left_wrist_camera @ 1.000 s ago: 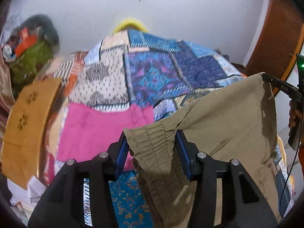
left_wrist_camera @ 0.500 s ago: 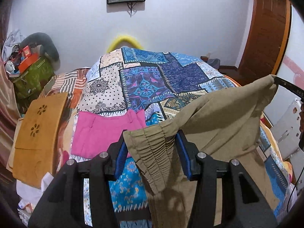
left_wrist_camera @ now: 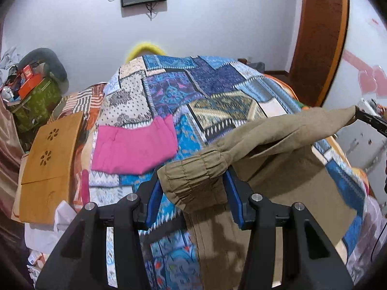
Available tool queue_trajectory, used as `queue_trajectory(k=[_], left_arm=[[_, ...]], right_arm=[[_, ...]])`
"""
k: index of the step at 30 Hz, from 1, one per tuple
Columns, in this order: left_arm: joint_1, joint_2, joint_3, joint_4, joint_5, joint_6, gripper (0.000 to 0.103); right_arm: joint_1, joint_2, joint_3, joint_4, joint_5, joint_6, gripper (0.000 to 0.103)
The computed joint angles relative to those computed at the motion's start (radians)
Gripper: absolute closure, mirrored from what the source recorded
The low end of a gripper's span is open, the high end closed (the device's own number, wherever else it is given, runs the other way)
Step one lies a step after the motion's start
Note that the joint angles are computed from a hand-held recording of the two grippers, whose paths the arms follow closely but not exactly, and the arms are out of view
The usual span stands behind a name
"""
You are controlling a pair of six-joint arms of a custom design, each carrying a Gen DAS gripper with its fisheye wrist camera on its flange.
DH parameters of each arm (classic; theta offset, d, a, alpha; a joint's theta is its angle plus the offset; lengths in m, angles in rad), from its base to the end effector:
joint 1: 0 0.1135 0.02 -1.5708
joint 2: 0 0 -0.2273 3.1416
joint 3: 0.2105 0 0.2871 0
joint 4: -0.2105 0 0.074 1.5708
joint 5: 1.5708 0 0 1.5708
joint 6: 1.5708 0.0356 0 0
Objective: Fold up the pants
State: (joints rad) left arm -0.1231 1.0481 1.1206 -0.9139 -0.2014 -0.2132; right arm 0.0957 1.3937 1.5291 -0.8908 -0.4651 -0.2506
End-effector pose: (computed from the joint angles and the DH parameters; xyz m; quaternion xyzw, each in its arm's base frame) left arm 0.2537 -0.0242 0.3094 -0.0777 0.9269 0.0332 0.3656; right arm 0.3241 0.0471 0.3620 -0.2439 0.8642 0.1811 0.4010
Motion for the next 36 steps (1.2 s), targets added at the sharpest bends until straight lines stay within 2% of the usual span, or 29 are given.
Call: queue_trajectory(k=[7, 11, 18, 22, 27, 31, 34, 36], left_arm=[[-0.120, -0.121, -0.156, -0.051, -0.051, -0.059, 0.054], [-0.147, -0.180, -0.235, -0.067, -0.023, -0.100, 0.054], [-0.207, -0.261, -0.339, -0.110, -0.055, -0.176, 0.054], [-0.206, -0.337, -0.373, -0.145, -0.053, -0.223, 0.054], [-0.264, -0.385, -0.362, -0.228, -0.130, -0.278, 0.054], [-0.340, -0.369, -0.315, -0.273, -0.194, -0.316, 0.053], [-0.408, -0.308, -0.260, -0.279, -0.246, -0.320, 0.041], [-0.436, -0.269, -0.230, -0.261, -0.261, -0.312, 0.030]], right_arm=[[-0.051, -0.158, -0.170, -0.055, -0.013, -0.073, 0.101], [-0.063, -0.221, -0.256, -0.096, 0.004, -0.129, 0.101], [-0.095, -0.339, -0.413, -0.158, 0.036, -0.182, 0.100], [-0.140, -0.385, -0.476, -0.208, 0.037, -0.225, 0.100], [-0.174, -0.455, -0.533, -0.243, 0.066, -0.237, 0.100], [-0.208, -0.502, -0.542, -0.288, 0.061, -0.254, 0.098], [-0.226, -0.516, -0.528, -0.310, 0.043, -0.249, 0.087], [-0.216, -0.527, -0.517, -0.317, 0.041, -0.245, 0.066]])
